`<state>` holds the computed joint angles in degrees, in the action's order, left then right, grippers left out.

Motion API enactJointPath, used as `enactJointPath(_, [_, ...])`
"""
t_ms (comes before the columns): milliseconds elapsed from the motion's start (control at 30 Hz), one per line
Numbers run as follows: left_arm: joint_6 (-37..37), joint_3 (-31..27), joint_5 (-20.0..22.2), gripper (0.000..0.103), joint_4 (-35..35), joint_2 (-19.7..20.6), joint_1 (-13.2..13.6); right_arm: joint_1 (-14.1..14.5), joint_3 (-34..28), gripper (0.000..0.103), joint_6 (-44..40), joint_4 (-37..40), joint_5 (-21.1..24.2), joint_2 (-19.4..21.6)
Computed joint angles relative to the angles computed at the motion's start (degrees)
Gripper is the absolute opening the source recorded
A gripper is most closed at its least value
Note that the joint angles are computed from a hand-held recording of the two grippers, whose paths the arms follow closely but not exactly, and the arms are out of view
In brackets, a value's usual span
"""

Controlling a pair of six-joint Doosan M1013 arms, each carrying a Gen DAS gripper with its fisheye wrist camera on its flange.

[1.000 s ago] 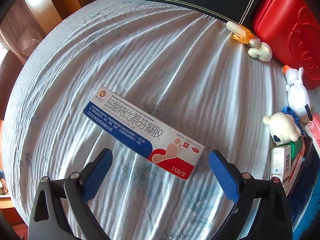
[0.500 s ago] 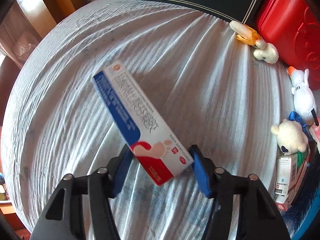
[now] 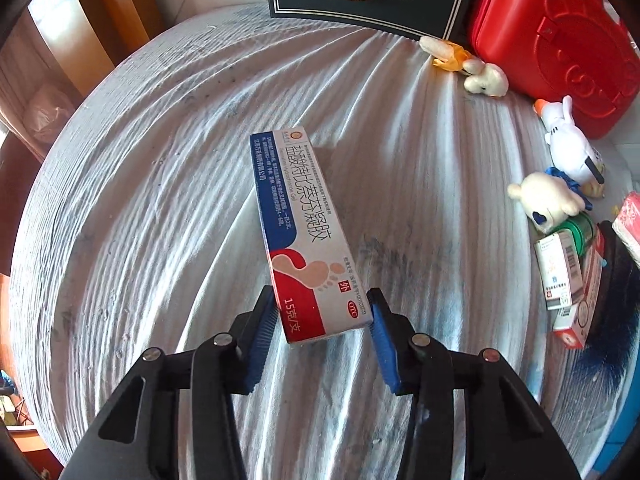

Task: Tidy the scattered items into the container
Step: 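Lift the foot-cream box with the left tool while the right tool lifts the tissue pack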

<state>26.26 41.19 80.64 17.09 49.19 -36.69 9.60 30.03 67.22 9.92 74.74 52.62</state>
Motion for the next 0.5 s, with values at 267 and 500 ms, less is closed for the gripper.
enactJointPath(267, [1.0, -1.1, 1.1, 0.043, 1.9, -0.9, -1.3, 0.0, 12.2, 0.084, 0.5, 1.1, -4.3, -7.9])
enactJointPath(500, [0.4, 3.9, -0.4, 0.042, 3.1, -4.9, -2.3, -0.7, 20.3, 0.084, 0.3, 2.9, -6.9, -14.0])
